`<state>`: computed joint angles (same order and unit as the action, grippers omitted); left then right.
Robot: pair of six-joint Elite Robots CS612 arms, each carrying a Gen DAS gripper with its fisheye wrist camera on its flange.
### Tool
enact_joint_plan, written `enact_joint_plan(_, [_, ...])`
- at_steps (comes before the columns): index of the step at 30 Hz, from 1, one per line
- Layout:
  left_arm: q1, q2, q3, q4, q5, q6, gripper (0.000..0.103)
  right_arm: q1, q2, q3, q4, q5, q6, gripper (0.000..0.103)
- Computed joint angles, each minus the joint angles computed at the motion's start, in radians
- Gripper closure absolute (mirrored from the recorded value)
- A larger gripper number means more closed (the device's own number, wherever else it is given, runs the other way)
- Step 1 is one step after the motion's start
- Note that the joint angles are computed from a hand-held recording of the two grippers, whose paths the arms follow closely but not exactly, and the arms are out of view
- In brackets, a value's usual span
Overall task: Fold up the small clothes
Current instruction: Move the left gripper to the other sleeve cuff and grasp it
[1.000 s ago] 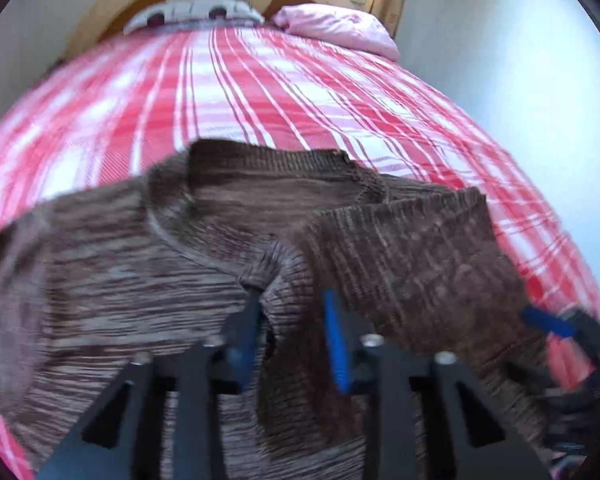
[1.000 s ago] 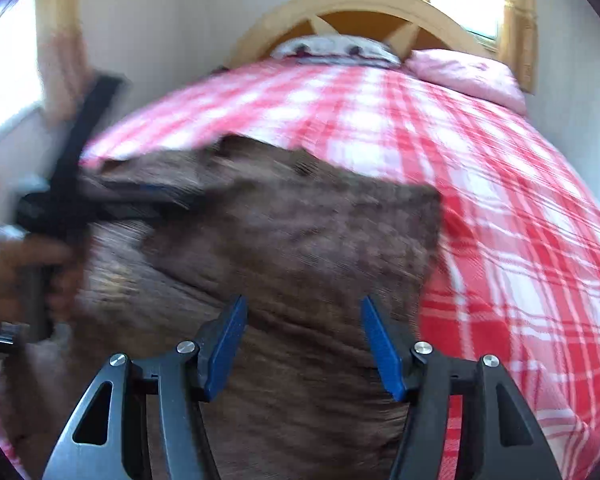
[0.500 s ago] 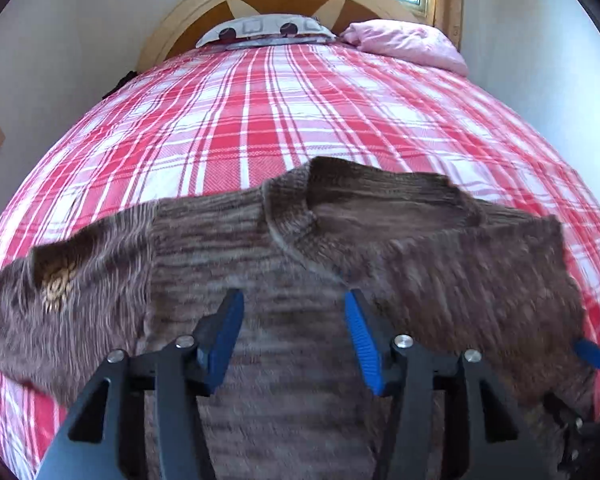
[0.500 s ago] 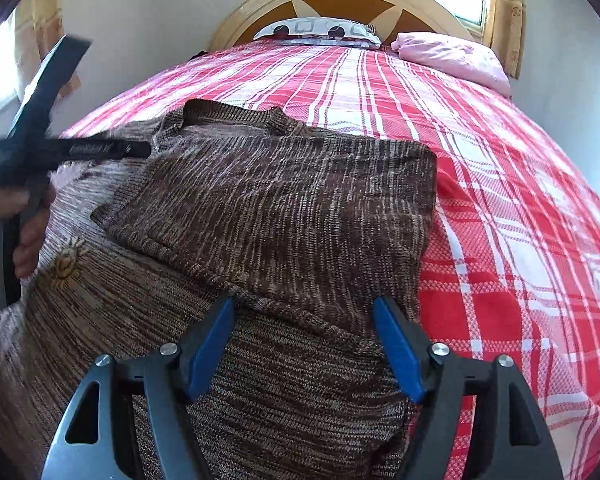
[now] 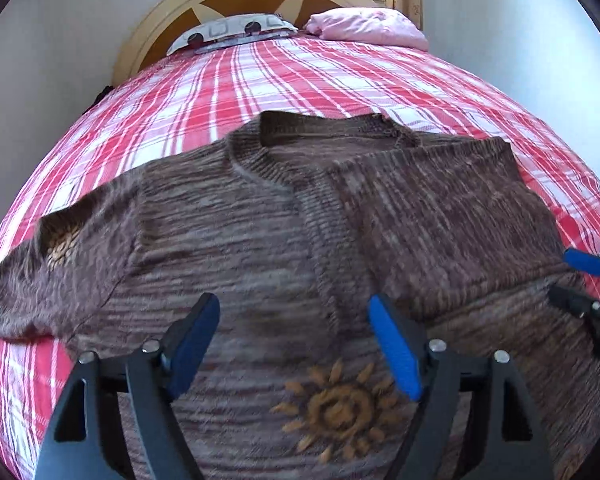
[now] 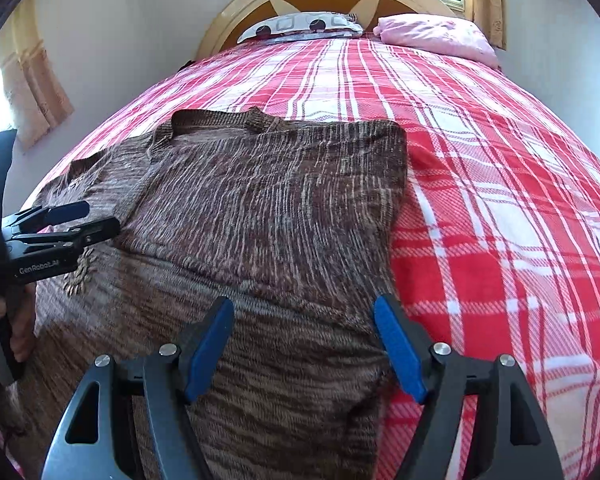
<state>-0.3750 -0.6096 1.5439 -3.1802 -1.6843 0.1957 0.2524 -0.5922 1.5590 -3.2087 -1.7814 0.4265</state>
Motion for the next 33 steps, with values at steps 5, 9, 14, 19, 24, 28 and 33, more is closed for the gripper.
enact_joint_plan(5, [0.007,0.009,-0.013,0.01,-0.01,-0.036,0.022,0.015,-0.019,0.001,-0.074,-0.038,-0.013,0.029])
enact_joint_plan(9, [0.005,0.016,-0.02,0.007,-0.01,-0.041,0.022,0.018,0.01,-0.067,-0.043,-0.023,-0.101,0.029])
enact_joint_plan(14, [0.019,0.019,-0.023,0.019,-0.046,-0.072,0.018,-0.029,0.033,-0.1,0.089,0.098,0.008,0.029])
enact_joint_plan(19, [0.04,0.013,-0.013,0.008,-0.084,-0.098,0.018,-0.029,0.022,-0.066,0.054,0.11,0.018,0.029])
enact_joint_plan(24, [0.07,0.004,0.008,-0.048,-0.08,-0.127,0.018,0.001,0.03,-0.076,0.077,0.008,-0.044,0.028])
enact_joint_plan(28, [0.101,0.007,0.002,-0.068,-0.036,-0.144,0.018,0.009,0.037,-0.089,0.093,-0.023,-0.074,0.024])
enact_joint_plan(33, [0.144,0.025,-0.028,-0.049,0.035,-0.214,0.018,0.009,0.038,-0.083,0.071,-0.022,-0.07,0.024])
